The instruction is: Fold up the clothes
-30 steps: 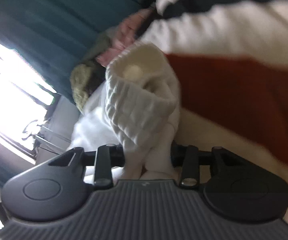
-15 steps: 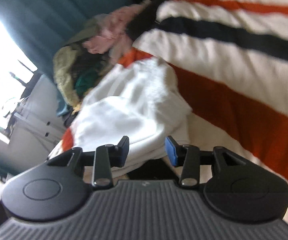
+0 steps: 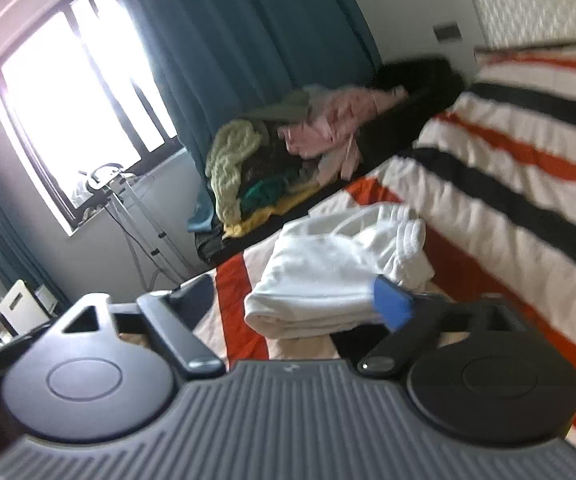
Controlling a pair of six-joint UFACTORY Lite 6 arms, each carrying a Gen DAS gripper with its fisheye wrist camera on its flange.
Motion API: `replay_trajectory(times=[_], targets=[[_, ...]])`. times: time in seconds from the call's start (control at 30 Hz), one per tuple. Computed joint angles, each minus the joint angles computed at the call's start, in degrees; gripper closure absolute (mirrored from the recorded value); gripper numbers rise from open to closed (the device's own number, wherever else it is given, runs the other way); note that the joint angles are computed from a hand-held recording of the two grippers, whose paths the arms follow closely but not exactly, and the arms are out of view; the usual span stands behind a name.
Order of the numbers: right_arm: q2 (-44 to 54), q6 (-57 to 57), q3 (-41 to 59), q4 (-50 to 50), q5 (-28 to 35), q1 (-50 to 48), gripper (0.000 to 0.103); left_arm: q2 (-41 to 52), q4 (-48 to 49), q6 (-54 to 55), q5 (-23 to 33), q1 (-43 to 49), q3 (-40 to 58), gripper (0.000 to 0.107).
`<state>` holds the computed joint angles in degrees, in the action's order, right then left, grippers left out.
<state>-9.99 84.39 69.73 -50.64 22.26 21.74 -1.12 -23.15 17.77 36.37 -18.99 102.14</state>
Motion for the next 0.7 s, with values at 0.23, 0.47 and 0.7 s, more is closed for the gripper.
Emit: replay_trajectory(times=[0.23,0.47,0.7], targets=[[-9.0,14.5,-7.6,-17.7,13.9,13.6,0.007,-16.0,13.5,-9.3,-1.5,-5.0,-12.7,0.004],[-11.3,29.9,-16.2,-31.5,23.0,24.3,0.007,-25.4,16.6,-12.3,-5.5,-5.3,-24.5,0.004],[-6.1,40.3,-19.7,-40.2,27.3,27.2,0.007,-29.7,14.6,-9.2,-13.6,-2.3,-35.3,0.004]])
